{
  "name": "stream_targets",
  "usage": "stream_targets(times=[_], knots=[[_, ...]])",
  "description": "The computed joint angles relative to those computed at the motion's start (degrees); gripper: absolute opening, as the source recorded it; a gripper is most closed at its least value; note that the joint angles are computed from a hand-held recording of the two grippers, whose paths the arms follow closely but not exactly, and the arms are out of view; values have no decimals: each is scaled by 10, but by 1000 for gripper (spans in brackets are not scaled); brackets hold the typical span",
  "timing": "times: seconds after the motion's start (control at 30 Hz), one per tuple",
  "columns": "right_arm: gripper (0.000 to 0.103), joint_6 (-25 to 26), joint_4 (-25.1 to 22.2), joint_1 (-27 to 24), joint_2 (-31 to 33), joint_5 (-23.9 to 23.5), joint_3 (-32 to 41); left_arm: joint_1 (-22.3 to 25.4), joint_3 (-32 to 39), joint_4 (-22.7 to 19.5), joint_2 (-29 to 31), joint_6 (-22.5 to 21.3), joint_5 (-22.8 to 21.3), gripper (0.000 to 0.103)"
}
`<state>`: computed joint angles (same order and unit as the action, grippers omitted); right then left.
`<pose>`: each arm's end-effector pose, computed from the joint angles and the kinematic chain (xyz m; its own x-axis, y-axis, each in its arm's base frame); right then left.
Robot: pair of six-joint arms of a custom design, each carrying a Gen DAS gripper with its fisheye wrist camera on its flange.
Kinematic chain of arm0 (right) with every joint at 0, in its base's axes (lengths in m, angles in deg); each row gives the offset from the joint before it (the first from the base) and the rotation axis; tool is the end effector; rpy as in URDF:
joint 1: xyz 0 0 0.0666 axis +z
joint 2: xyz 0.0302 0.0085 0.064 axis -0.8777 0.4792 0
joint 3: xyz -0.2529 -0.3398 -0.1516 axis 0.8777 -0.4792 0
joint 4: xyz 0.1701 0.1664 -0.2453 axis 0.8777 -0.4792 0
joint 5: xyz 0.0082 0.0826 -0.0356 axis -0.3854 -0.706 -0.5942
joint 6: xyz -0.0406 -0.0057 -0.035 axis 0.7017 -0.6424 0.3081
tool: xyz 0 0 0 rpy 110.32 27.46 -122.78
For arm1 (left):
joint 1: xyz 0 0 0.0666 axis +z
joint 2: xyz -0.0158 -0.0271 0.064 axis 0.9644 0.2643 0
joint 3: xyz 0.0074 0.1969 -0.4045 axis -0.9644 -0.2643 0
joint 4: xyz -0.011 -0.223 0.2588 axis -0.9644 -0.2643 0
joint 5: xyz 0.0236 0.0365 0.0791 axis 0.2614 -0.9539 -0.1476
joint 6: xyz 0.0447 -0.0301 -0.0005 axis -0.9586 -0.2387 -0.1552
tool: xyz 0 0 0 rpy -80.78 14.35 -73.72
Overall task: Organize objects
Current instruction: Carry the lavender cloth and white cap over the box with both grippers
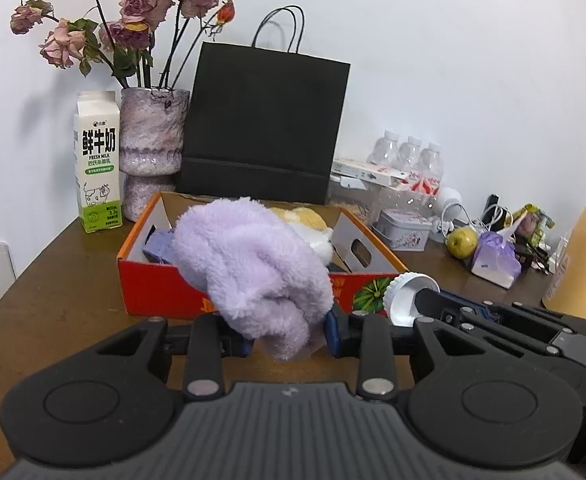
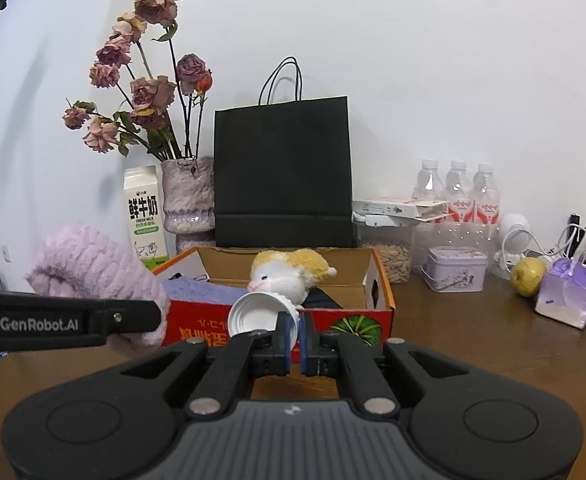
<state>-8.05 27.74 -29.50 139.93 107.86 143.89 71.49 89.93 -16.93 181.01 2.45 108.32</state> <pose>0.5077 0.2879 0.2498 -0.2680 0.1061 -0.9575 0.1995 0.9785 0.0526 0.5644 -0.0481 0.2675 -0.4167 0.0773 -0.9057 0.4861 0.8609 -0.1502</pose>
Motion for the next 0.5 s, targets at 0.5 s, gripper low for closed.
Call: stream_targets(times=[0.5], knots=[[4, 8, -7, -29, 40, -30, 77, 0, 81, -31, 40, 20, -17, 33]])
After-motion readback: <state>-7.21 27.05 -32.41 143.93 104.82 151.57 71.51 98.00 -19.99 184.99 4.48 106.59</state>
